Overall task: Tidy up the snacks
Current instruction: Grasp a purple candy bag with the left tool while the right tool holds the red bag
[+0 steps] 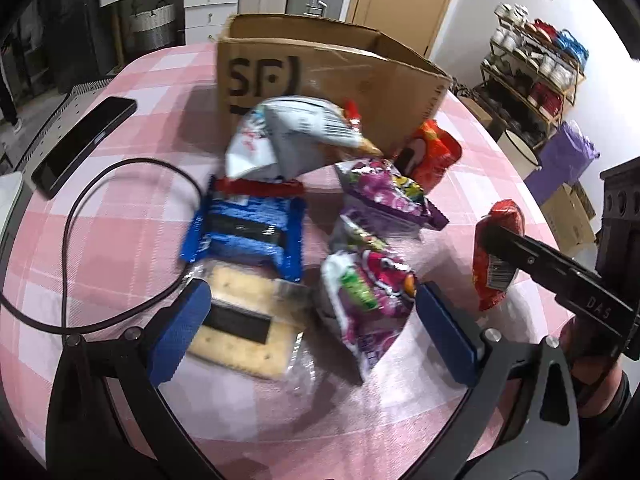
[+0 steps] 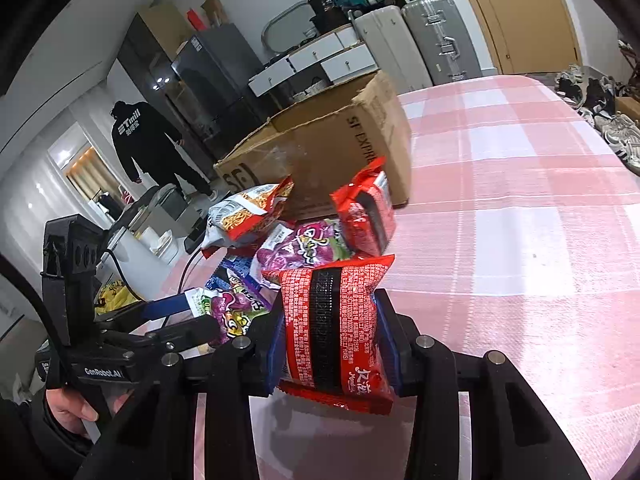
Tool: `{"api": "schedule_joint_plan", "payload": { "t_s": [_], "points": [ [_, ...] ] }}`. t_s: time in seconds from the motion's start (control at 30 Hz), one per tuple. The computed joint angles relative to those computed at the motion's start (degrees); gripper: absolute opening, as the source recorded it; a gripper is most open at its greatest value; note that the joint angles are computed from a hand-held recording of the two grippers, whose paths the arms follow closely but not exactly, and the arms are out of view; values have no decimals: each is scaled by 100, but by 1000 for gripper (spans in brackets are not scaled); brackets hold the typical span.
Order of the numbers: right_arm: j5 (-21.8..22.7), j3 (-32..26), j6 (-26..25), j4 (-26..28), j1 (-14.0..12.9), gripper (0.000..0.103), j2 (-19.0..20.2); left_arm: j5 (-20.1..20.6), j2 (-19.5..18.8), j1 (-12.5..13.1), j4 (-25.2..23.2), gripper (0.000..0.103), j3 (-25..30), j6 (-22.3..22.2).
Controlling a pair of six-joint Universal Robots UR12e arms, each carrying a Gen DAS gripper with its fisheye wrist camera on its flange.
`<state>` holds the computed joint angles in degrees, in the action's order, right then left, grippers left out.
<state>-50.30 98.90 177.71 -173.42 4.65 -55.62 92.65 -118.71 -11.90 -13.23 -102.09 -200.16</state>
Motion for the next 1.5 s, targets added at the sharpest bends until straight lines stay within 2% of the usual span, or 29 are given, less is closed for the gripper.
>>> {"api": "schedule_joint_plan", "payload": {
  "t_s": [0.33,0.47,0.57,0.6,0.63,0.73,0.83,1.07,1.5],
  "points": [
    [-67,308,-64,-167,-161,40,-177,97,-328,-168,-319,102,450,322],
    [-102,367,-69,-164,-191,40,-211,114,-388,-187,-229,98,493,394],
    [-111,368,-55,-142,-196,40,-203,87,-407,-172,-181,90,499,447],
    [-115,357,-42,-143,-191,40,-190,41,-403,-160,-159,84,488,460],
    [-109,355,-38,-143,-190,40,-186,-34,-399,-148,-147,73,478,474],
    [-108,335,-18,-132,-176,40,-174,-84,-396,-142,-207,53,484,514],
    [-94,338,-19,-134,-175,40,-173,-293,-381,-102,-131,47,429,554],
    [-88,363,23,-184,-168,40,-181,-451,-337,-84,29,39,315,647],
    [-1,377,-15,-281,-127,40,-290,-482,-72,-71,414,38,18,665]
  ]
}}
